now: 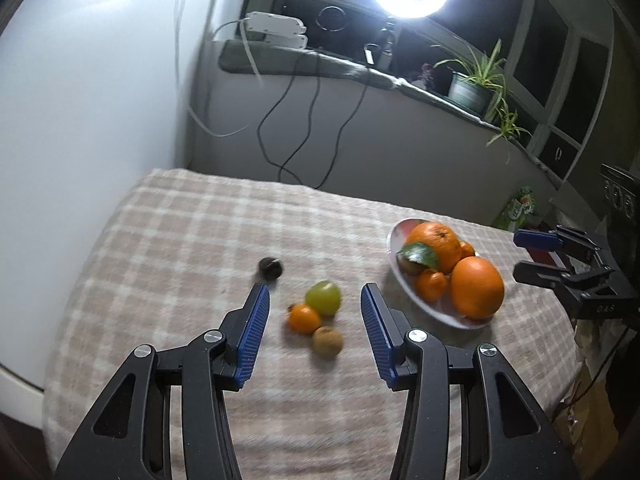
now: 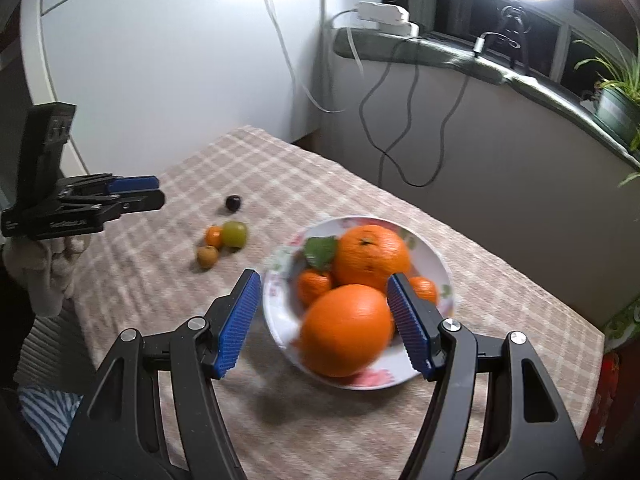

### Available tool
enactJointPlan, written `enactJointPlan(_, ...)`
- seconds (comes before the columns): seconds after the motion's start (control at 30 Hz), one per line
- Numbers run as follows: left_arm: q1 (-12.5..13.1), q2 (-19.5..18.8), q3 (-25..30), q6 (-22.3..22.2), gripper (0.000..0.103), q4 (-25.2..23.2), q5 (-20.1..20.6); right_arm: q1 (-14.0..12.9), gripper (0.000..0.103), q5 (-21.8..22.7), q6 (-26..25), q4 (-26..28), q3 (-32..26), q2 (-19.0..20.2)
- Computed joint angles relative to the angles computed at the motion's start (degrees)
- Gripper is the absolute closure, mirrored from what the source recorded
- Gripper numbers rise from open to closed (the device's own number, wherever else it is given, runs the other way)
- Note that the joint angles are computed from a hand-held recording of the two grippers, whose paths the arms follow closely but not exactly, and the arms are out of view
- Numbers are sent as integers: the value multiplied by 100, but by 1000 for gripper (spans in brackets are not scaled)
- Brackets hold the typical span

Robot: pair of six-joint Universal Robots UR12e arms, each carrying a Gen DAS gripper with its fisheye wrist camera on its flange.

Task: Organize fruits
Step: 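Move the left tool to the second dark plum while the right tool reaches the brown kiwi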

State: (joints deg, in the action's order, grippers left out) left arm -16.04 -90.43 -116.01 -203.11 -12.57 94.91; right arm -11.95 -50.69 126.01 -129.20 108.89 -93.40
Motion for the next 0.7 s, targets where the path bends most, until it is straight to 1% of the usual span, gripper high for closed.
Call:
enactJointPlan(0.13, 88, 83, -131, -92, 57, -7, -18, 80, 35, 93, -118, 153, 84, -88)
enactJointPlan(0.33, 232, 107, -235, -202, 57, 36, -158, 226, 35, 260, -164, 420, 221, -188)
enactJointPlan(0.47, 308, 43, -220, -216, 58, 13, -268, 376, 35, 230, -123, 458, 315, -208)
enactJointPlan(0.6, 363, -26, -191, -198, 60, -4, -362, 549, 35, 178, 38, 411, 378, -161)
enactJointPlan(0.63, 378, -42, -187, -196, 61, -5, -384, 592, 35, 151, 73, 375, 392, -146)
enactJointPlan(0.7, 412, -75, -178, -194, 62, -10, -440, 666, 40, 100, 112, 365, 399, -104)
